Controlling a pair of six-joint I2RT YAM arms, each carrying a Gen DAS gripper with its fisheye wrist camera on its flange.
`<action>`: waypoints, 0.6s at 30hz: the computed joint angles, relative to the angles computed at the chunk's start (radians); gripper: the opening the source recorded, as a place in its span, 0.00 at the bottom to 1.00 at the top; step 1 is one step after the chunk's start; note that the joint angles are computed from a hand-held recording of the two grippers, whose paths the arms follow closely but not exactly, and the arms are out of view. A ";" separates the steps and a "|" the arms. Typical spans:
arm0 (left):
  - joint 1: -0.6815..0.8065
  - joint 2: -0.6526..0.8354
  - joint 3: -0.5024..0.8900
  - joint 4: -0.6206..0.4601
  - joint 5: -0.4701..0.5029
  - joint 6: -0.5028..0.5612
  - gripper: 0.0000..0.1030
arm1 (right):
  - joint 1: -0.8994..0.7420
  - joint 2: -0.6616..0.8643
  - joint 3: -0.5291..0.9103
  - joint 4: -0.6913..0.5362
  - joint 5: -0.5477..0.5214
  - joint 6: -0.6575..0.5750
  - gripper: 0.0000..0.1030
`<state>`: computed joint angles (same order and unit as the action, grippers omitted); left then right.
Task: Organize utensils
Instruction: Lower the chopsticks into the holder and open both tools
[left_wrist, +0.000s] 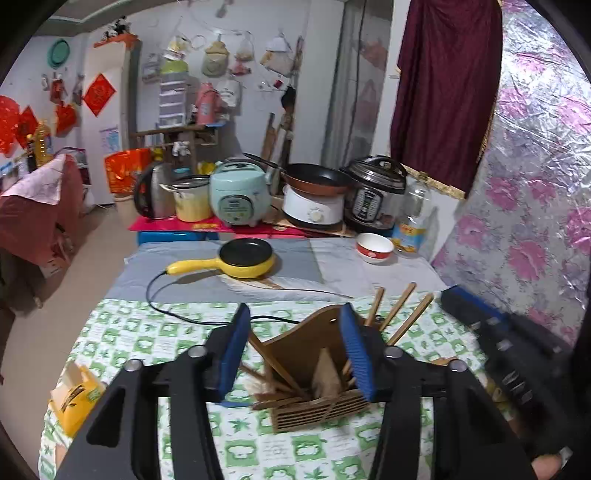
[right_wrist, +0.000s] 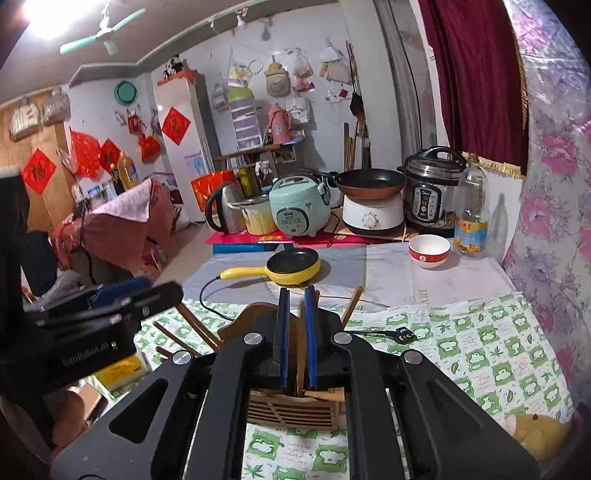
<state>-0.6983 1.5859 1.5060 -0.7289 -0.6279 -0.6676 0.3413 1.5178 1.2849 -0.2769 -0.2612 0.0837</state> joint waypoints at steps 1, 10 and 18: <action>-0.007 -0.005 0.005 -0.017 -0.014 -0.005 0.51 | -0.005 -0.014 -0.003 -0.004 -0.004 0.001 0.12; -0.200 -0.081 0.108 -0.297 -0.238 -0.215 0.79 | -0.005 -0.298 -0.092 -0.081 0.036 -0.026 0.28; -0.468 -0.005 0.352 -0.787 -0.474 -0.617 0.95 | -0.056 -0.548 -0.154 -0.198 0.004 -0.039 0.41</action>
<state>-1.1660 1.5809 1.8583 -1.5159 -1.1022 -1.2844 0.2858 0.9697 1.1308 -0.4749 -0.2570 0.0451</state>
